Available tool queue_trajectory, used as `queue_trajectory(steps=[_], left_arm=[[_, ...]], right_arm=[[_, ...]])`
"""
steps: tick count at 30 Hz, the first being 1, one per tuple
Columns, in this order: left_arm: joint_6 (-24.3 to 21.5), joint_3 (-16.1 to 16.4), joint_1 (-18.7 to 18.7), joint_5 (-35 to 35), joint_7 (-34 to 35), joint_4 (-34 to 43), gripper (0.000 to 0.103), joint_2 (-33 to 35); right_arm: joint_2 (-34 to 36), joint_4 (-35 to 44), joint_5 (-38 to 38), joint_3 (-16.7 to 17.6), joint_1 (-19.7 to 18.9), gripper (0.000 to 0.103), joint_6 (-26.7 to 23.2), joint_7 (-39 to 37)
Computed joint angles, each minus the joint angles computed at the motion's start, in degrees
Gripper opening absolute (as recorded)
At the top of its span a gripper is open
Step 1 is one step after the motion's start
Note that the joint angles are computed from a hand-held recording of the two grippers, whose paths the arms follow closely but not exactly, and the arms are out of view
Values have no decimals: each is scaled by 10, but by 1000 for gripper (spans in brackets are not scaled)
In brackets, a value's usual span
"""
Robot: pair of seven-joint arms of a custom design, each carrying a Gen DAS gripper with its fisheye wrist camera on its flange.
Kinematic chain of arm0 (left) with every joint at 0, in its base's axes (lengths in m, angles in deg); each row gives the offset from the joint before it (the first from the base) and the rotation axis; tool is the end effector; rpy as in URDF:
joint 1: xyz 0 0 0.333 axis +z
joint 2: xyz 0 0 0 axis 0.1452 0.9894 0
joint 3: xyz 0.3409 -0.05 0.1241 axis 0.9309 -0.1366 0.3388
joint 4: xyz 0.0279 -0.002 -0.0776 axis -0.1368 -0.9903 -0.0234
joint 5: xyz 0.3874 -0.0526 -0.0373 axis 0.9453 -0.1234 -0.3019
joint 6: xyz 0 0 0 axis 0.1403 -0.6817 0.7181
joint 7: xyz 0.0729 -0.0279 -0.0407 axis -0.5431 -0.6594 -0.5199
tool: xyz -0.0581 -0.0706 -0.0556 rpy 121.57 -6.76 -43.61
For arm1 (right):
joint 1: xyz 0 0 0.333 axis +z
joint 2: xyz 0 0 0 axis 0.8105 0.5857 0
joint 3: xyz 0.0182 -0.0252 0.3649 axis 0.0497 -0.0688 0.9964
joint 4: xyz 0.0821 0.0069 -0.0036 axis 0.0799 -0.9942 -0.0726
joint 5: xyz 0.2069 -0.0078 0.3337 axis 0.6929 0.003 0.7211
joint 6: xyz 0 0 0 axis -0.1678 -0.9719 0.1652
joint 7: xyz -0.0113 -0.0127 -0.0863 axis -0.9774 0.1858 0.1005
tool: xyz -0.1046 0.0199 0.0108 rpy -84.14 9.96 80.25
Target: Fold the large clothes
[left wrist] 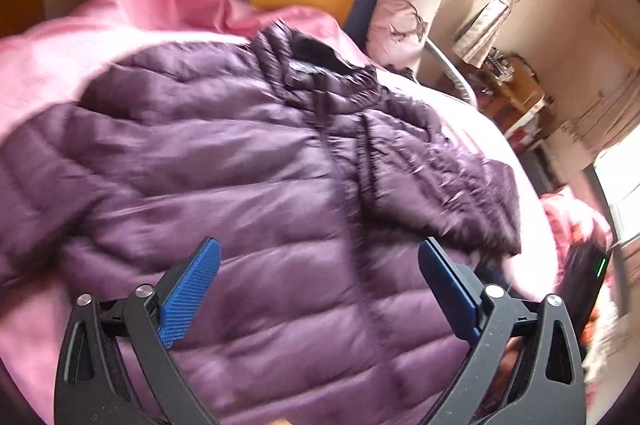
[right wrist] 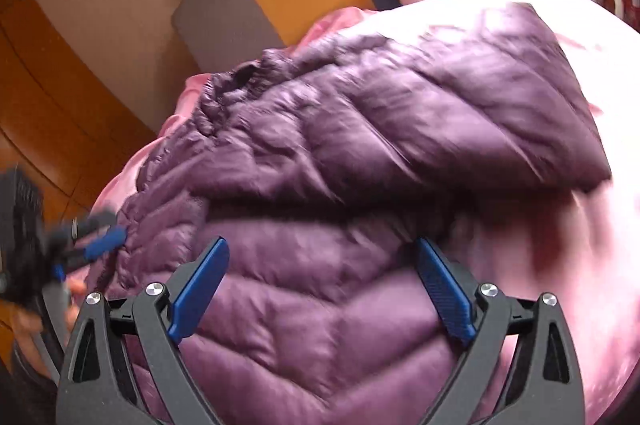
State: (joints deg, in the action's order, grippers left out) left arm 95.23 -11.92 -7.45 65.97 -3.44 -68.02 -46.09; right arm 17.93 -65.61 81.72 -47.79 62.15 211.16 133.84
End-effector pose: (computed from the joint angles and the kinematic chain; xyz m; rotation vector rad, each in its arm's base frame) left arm 0.6345 -0.3131 0.4305 -2.2321 1.7272 -1.0177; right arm 0.6594 0.1730 0.3905 -1.7835 1.5160 0.0063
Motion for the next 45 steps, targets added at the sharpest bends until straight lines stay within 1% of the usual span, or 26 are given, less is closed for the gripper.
queue_trajectory(steps=[1,2,3,4,7,9,10,11,13,14,16,19,22,25,26,27,28,29,31,32,34,36,39,41,43,45], left_arm=[[-18,-22,15,-22,12,26,86,18],[-43,-46,31,-47,30,60,81,42],[-58,-72,48,-74,54,90,81,65],[-73,-86,54,-92,70,120,81,87],[-113,-85,42,-119,88,185,81,129],[-129,-73,25,-124,89,229,80,156],[-126,-66,16,-122,90,245,68,167],[-126,-67,16,-123,98,251,44,172],[-144,-70,12,-129,112,280,17,187],[-133,-65,10,-128,114,279,9,185],[-84,-52,4,-119,113,259,8,171],[-11,-39,5,-105,103,208,8,128],[40,-4,-8,-79,72,163,7,83],[84,72,-48,-43,11,111,7,35],[97,116,-75,-19,-23,90,7,17],[105,147,-93,-3,-46,71,7,2],[110,158,-93,6,-58,51,7,-12],[110,181,-105,17,-79,34,7,-23],[105,213,-121,40,-113,5,7,-38],[104,222,-124,51,-126,-10,7,-45],[98,235,-126,68,-152,-38,7,-55],[92,235,-118,83,-169,-59,7,-63],[88,211,-90,92,-183,-83,7,-66],[87,185,-66,94,-183,-87,7,-59],[88,174,-57,109,-192,-85,7,-53],[90,168,-52,124,-200,-82,7,-49]], right_arm=[[-1,-5,8,4,-3,94,5,-15],[-2,-11,22,10,-6,94,14,-41],[-5,-17,35,14,-11,94,17,-63],[-3,-17,45,15,-12,94,18,-76],[2,-12,70,17,-14,99,13,-105],[4,-11,87,17,-15,101,7,-127],[3,-12,94,16,-16,101,5,-135],[3,-12,102,15,-17,101,0,-142],[1,-12,123,12,-21,101,-16,-155],[-1,-12,129,10,-21,101,-24,-157],[0,-7,132,2,-22,101,-48,-145],[9,13,170,-4,-38,101,-98,-120],[23,35,223,-9,-53,101,-130,-94],[36,53,260,-14,-56,101,-134,-79],[40,58,265,-16,-56,101,-133,-73],[44,64,268,-17,-55,101,-131,-66],[46,69,267,-18,-54,101,-129,-61],[51,78,261,-20,-51,101,-123,-54],[62,95,246,-20,-48,101,-116,-36],[67,103,239,-19,-49,101,-116,-26],[79,120,225,-16,-49,101,-112,-5],[80,122,209,-14,-52,101,-105,7],[68,110,159,-17,-50,101,-108,37],[53,99,85,-30,-33,101,-97,68],[24,68,56,-28,-26,101,-58,37],[7,59,51,-17,-21,99,-22,-5]])
